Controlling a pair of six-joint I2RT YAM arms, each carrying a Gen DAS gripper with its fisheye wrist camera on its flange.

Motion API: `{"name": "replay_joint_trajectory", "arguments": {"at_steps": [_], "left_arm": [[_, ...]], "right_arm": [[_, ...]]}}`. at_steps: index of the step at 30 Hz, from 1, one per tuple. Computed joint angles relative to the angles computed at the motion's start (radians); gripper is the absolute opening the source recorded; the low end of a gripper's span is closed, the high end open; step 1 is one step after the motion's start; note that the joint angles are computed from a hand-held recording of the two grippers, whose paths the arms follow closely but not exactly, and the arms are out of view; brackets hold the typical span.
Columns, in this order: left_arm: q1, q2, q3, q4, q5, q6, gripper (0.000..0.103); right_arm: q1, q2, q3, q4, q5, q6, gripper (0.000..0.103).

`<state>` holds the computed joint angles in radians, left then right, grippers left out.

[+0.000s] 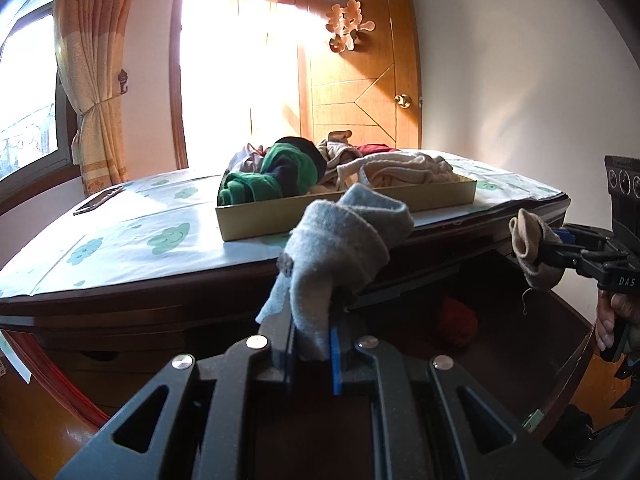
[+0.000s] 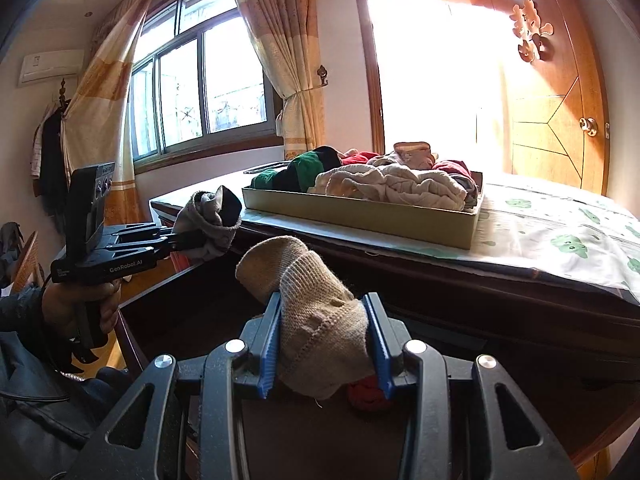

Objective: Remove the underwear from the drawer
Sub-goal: 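Carry both held socks over the beige tray on the bed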

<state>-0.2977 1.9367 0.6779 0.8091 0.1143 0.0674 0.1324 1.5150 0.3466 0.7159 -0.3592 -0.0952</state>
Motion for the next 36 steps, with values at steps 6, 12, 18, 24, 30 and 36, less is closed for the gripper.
{"name": "replay_joint_trajectory", "arguments": {"at_steps": [6, 12, 18, 24, 30, 36], "left_arm": [[0.007, 0.002, 0.013, -0.016, 0.022, -0.007, 0.011], [0.004, 0.000, 0.031, -0.055, 0.046, -0.016, 0.011], [-0.012, 0.005, 0.072, -0.114, 0.060, -0.019, 0.011], [-0.031, -0.029, 0.088, -0.156, 0.056, -0.001, 0.011], [-0.043, -0.058, 0.124, -0.212, 0.052, 0.019, 0.011], [-0.048, -0.070, 0.179, -0.288, 0.054, 0.032, 0.011]], "right_arm": [[0.004, -0.003, -0.007, 0.017, 0.006, 0.001, 0.042], [0.008, -0.005, -0.004, 0.007, 0.007, -0.001, 0.042], [-0.004, 0.000, 0.022, -0.034, -0.013, 0.012, 0.042], [-0.007, 0.000, 0.035, -0.059, -0.025, 0.020, 0.042], [0.011, -0.003, 0.062, -0.101, -0.010, 0.008, 0.042], [0.005, -0.029, 0.106, -0.177, -0.010, -0.011, 0.042]]}}
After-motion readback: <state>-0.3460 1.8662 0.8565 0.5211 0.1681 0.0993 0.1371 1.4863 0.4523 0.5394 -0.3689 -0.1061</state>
